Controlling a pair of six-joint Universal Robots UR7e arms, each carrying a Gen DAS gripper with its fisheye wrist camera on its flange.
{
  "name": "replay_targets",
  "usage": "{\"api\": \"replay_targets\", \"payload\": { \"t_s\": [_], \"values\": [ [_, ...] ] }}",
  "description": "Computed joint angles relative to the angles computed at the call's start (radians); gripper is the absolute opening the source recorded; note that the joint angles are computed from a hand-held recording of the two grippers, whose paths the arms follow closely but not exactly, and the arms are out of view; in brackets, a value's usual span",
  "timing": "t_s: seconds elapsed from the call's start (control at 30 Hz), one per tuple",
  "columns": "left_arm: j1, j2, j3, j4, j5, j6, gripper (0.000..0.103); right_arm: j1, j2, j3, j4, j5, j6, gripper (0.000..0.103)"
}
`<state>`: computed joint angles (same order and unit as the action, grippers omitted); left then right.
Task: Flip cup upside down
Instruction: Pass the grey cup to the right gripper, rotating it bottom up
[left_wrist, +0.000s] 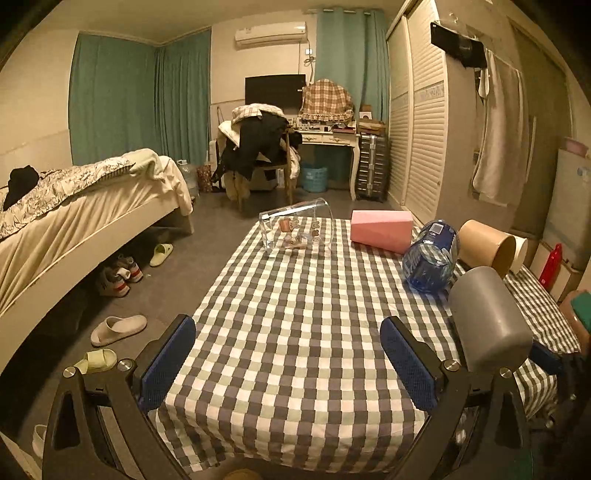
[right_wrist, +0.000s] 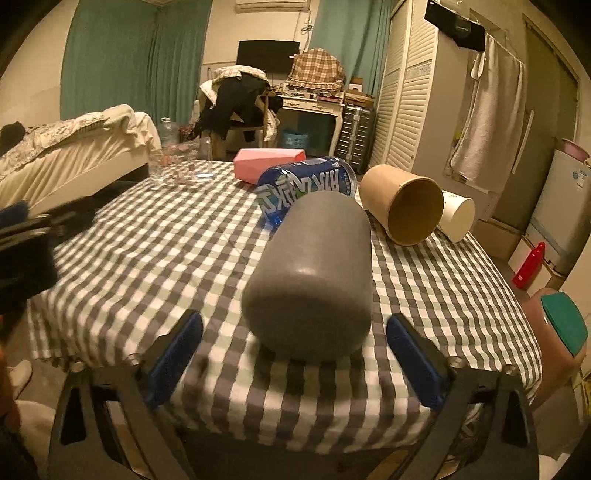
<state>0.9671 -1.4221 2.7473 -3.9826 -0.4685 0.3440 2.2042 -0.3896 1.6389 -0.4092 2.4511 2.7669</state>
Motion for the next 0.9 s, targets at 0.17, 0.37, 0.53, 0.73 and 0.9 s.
{"api": "replay_targets", "payload": {
  "t_s": [0.17,0.37,0.53,0.73,0.9],
  "values": [
    [-0.001,0.016,0.0,-0.006,0.008,-0.002,0.103,-0.029,-0.007,-0.012,0.052,-0.04,0.044,0.072],
    [0.012,0.028,-0.012,0.025,0.004,-0.029,0.103,-0.012,-0.068,0.045,0.041,-0.072,0.03,0.071],
    [0.004,0.052,-0.014,0.011,0.013,-0.012,0.103,0.001,-0.105,0.062,0.066,-0.09,0.048,0.071],
    [0.002,0.062,-0.013,0.002,0.015,-0.014,0.103,0.003,-0.126,0.063,0.071,-0.106,0.047,0.07],
    [0.003,0.059,-0.013,0.003,0.014,-0.01,0.103,0.001,-0.124,0.052,0.081,-0.101,0.043,0.07]
  ]
}}
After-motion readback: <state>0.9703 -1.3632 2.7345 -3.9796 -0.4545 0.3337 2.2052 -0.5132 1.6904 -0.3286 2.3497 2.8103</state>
